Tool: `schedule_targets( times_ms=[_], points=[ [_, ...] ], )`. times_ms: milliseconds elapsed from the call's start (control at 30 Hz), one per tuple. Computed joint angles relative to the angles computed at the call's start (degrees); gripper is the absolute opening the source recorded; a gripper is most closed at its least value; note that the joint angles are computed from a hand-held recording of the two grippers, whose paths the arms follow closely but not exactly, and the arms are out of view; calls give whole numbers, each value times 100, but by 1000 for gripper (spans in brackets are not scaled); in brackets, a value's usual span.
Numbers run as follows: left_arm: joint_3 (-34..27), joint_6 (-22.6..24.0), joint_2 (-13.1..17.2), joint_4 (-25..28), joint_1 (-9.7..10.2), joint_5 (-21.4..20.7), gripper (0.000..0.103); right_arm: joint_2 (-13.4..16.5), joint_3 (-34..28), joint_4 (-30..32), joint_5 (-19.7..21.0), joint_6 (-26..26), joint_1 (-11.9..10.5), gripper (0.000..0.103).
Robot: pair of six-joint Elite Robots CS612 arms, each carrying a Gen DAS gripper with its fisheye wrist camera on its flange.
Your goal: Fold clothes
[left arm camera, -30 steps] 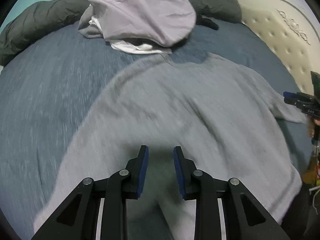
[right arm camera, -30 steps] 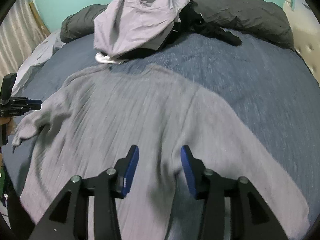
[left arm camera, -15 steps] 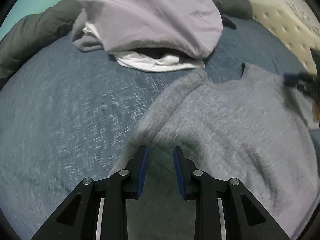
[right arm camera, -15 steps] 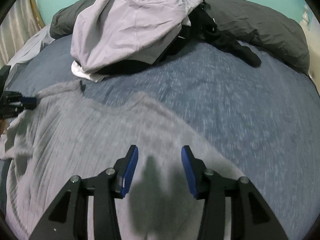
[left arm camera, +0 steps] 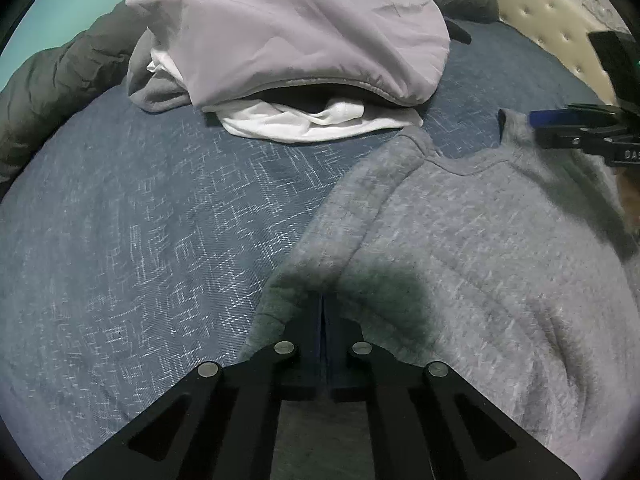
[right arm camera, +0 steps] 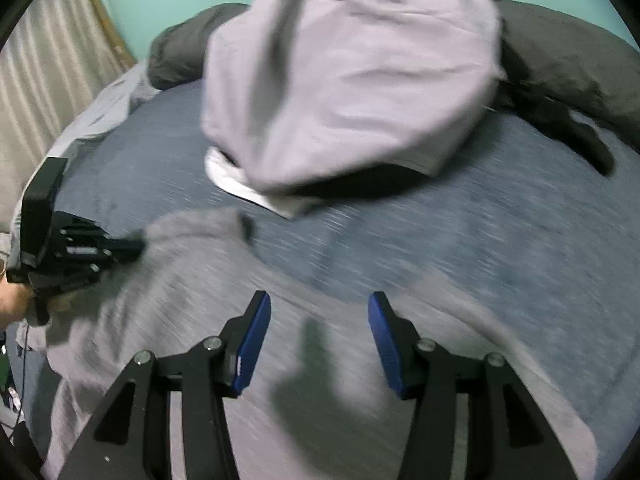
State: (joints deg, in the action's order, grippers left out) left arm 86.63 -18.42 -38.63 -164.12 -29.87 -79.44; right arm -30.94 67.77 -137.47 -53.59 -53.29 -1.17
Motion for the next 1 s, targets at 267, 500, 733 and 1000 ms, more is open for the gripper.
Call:
schedule_targets(
  times_ms=[267, 500, 733, 1000],
  points=[
    [179, 90, -77, -278, 12, -54, 0, 117, -137, 253, -61, -76, 379, 56],
    [419, 196, -243, -453, 64, -244, 1, 187, -219, 480, -148, -408, 531, 30],
    [695, 131, -374, -499, 183, -543, 29, 165, -158, 347, 135, -407, 504, 11],
    [679, 187, -281, -378, 163, -488, 25, 164, -144, -41, 195, -95, 533, 9]
  ],
)
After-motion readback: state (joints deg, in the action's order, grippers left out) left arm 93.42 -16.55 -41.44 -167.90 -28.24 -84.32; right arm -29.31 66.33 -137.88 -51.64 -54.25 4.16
